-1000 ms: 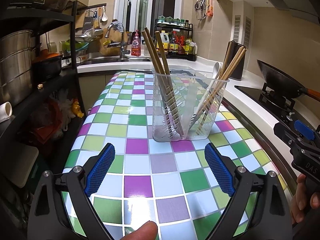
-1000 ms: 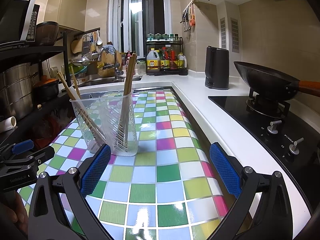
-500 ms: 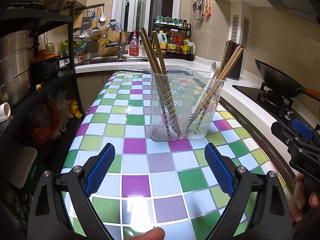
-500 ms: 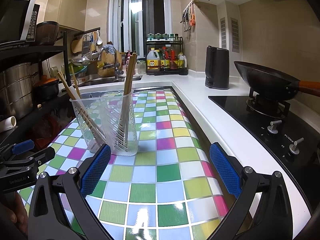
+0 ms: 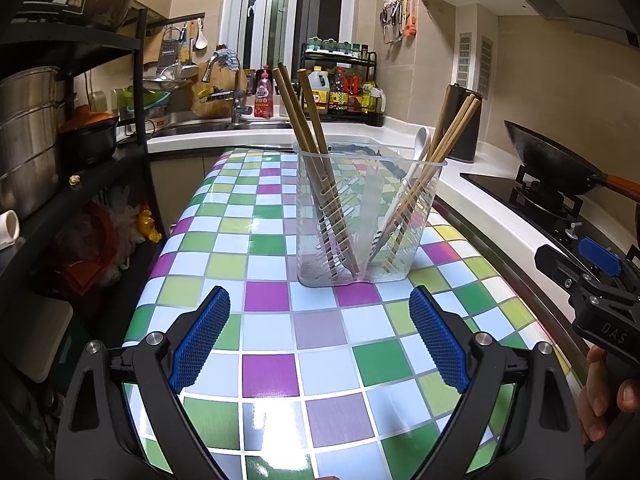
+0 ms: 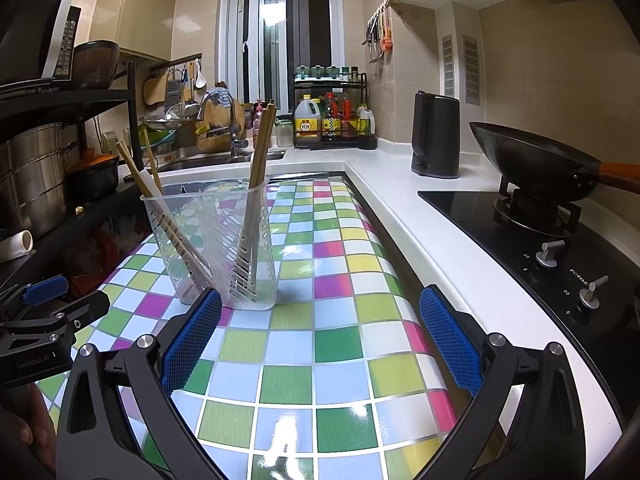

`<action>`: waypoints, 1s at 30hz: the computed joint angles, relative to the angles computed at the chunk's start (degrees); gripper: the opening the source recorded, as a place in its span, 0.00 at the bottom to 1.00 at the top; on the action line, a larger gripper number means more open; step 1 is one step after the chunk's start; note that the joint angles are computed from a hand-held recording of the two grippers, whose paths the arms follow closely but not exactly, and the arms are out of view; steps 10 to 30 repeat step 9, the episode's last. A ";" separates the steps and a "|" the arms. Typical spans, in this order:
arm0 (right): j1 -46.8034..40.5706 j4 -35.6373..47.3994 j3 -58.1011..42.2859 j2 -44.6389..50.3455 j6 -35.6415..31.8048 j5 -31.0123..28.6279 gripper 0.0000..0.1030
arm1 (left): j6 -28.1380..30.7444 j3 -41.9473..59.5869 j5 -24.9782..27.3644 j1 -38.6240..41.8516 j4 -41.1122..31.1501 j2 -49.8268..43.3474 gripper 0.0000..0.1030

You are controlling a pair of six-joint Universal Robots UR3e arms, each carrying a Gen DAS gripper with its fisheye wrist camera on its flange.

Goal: Organize utensils

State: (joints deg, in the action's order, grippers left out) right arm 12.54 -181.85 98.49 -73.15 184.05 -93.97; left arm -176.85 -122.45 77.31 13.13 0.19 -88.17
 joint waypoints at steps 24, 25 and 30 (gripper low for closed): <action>0.03 -0.11 -0.01 0.07 -0.11 -0.07 0.95 | -0.55 0.74 0.78 -0.34 -1.52 -0.39 0.87; 0.03 -0.11 -0.01 0.07 -0.11 -0.07 0.95 | -0.55 0.74 0.78 -0.34 -1.52 -0.39 0.87; 0.03 -0.11 -0.01 0.07 -0.11 -0.07 0.95 | -0.55 0.74 0.78 -0.34 -1.52 -0.39 0.87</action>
